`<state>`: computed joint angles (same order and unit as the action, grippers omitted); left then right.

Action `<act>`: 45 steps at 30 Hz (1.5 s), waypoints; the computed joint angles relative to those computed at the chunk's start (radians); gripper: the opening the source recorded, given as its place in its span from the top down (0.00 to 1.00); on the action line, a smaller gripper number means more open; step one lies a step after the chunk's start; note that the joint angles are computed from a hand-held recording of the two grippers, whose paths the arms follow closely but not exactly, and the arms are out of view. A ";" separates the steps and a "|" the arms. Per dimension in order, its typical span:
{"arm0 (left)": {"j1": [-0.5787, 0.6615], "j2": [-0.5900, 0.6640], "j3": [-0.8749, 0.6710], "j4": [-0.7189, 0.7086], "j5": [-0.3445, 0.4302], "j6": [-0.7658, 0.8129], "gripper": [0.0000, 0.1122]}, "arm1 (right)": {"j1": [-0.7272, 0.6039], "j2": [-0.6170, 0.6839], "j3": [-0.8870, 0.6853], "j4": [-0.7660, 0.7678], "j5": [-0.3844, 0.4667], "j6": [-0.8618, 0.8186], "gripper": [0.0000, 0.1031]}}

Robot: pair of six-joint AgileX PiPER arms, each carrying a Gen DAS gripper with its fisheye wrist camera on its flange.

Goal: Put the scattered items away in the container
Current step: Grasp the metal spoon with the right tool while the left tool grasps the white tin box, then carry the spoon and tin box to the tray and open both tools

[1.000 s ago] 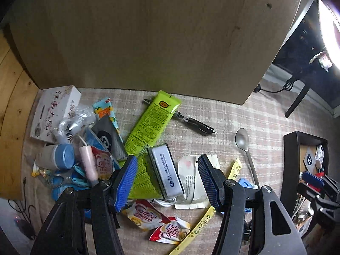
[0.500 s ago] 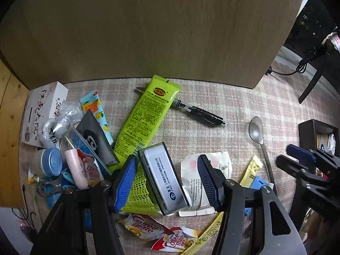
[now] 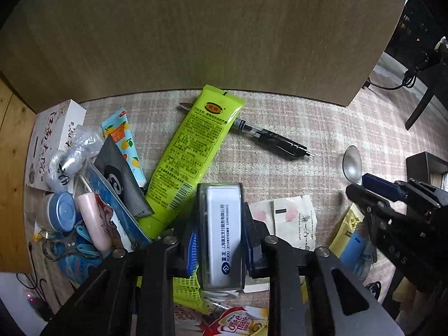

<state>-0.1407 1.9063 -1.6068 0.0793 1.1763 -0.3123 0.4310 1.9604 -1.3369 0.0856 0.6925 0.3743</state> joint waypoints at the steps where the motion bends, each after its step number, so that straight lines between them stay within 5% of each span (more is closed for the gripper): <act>1: 0.001 -0.008 0.012 -0.004 -0.009 -0.004 0.79 | -0.012 0.000 0.005 0.029 -0.004 -0.021 0.88; 4: 0.004 -0.034 0.041 -0.023 -0.027 -0.008 0.79 | -0.057 -0.025 0.050 0.154 -0.037 -0.104 0.92; 13: -0.004 -0.168 0.132 -0.039 -0.053 -0.016 0.79 | -0.080 -0.172 0.159 0.119 -0.095 -0.063 0.96; 29: -0.134 -0.239 0.009 -0.030 0.014 -0.047 0.79 | -0.154 -0.520 0.378 0.161 -0.115 -0.097 0.96; 38: -0.346 -0.229 -0.102 -0.052 0.022 -0.125 0.79 | -0.410 -0.874 0.544 0.177 0.107 -0.245 0.96; 45: -0.524 -0.116 -0.260 -0.071 0.034 -0.173 0.79 | -0.902 -1.033 0.592 0.307 0.350 -0.616 0.96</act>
